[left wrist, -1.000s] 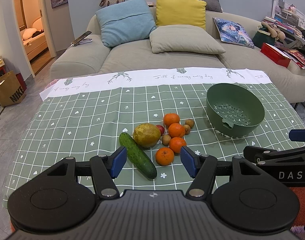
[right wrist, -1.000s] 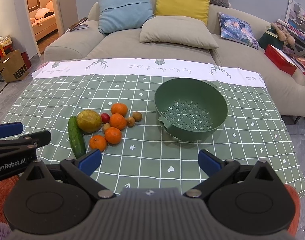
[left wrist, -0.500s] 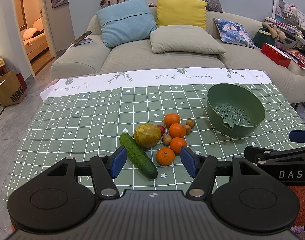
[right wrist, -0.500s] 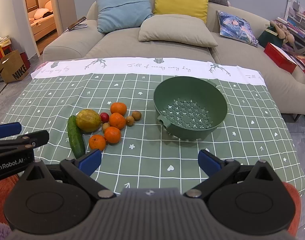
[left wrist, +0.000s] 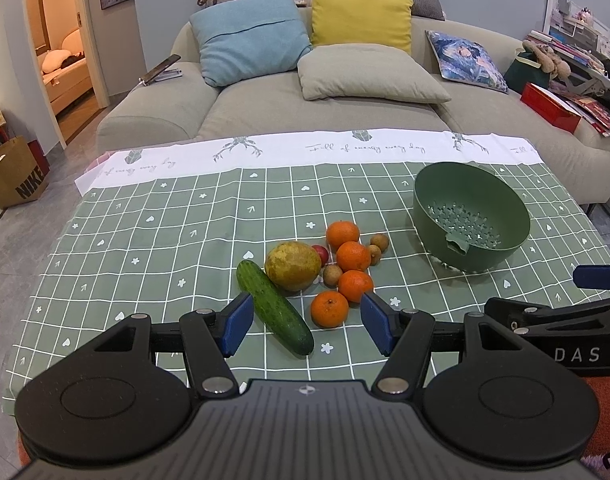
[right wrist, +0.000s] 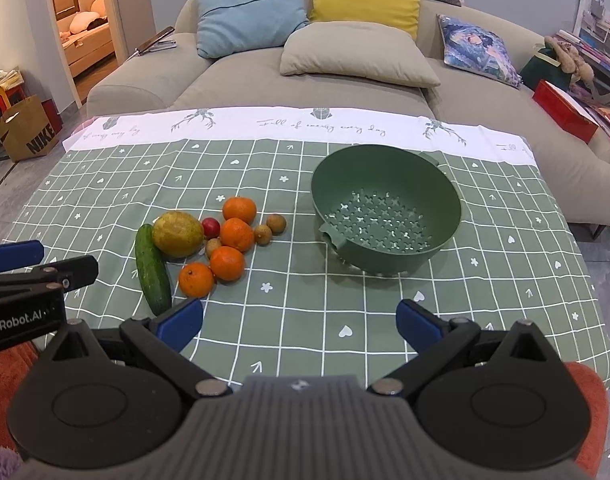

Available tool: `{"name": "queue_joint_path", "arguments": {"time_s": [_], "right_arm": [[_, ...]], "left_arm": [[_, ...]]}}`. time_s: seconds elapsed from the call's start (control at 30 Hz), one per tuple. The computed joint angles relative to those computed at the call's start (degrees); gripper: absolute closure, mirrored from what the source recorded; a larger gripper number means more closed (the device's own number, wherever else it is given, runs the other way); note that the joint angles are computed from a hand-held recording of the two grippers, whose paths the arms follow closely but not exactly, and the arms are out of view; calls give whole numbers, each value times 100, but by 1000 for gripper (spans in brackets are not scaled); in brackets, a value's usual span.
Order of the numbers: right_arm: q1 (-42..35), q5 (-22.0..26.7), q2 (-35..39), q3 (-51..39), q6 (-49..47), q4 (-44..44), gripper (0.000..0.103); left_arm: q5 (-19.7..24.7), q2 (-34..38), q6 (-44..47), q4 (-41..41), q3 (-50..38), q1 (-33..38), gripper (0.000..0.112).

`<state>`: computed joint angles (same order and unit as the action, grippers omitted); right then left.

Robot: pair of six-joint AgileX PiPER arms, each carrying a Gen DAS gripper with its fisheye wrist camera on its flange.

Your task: Organize fruits

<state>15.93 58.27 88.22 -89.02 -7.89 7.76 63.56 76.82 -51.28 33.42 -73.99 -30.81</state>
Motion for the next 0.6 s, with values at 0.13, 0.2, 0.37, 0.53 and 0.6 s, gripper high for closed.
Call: {"name": "queue_joint_path", "arguments": {"time_s": [0.13, 0.2, 0.37, 0.53, 0.6], "right_arm": [[-124, -206, 93, 91, -414, 408, 5], [-210, -362, 146, 168, -771, 747, 5], [-162, -541, 432, 112, -1534, 1127, 6], [-240, -692, 703, 99, -2785, 2129, 13], [-154, -689, 918, -73, -2908, 2207, 15]], "left_arm": [[-77, 61, 173, -131, -26, 174, 40], [-204, 92, 355, -331, -29, 365, 40], [-527, 219, 801, -860, 7, 919, 43], [-757, 480, 1244, -1423, -23, 1518, 49], [-855, 644, 1506, -1806, -74, 1844, 52]]}}
